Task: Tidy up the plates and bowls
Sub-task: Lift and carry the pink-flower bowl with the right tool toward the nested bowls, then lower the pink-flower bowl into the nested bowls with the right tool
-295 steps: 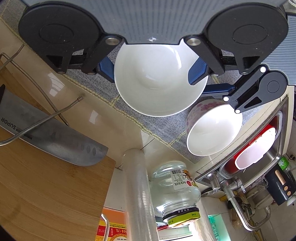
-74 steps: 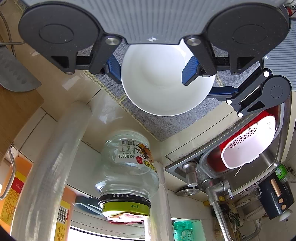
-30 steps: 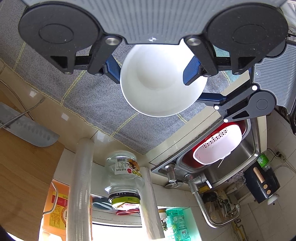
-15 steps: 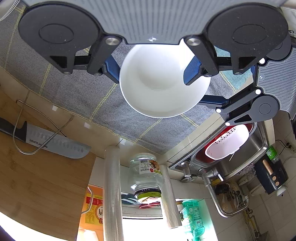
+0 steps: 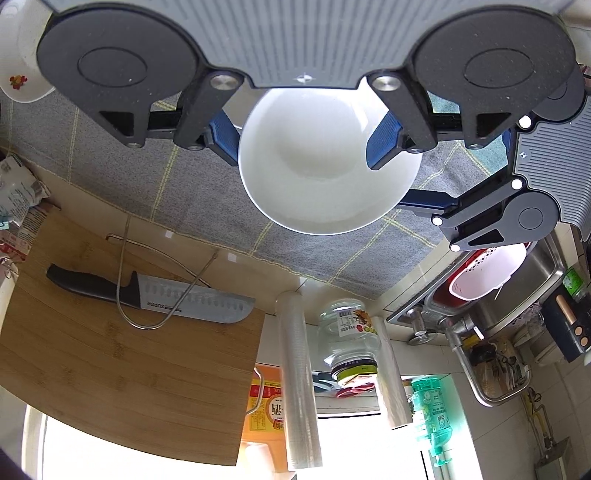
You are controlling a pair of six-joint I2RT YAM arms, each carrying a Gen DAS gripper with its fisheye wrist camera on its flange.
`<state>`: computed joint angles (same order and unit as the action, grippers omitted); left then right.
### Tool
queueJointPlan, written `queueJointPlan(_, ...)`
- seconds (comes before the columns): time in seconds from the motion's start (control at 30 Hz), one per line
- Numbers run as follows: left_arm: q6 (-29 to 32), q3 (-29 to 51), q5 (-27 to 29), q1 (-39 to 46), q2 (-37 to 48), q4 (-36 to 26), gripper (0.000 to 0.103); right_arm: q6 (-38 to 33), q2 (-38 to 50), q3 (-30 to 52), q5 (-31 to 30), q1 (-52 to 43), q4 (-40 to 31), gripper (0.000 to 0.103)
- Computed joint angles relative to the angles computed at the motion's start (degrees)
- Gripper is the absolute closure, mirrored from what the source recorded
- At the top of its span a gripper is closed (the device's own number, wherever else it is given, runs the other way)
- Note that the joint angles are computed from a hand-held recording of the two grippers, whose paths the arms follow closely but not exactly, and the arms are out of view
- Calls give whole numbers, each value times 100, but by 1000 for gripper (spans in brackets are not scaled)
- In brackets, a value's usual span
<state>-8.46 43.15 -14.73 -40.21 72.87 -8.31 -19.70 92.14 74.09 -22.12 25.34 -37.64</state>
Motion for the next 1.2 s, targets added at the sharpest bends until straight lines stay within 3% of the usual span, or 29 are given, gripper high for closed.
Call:
queueJointPlan(0.53, 184, 193, 805, 40, 876, 579, 15, 267, -268, -590, 271, -399, 134, 22)
queueJointPlan(1.2, 111, 201, 972, 117, 985, 543, 15, 477, -121, -694, 287, -416, 292, 22)
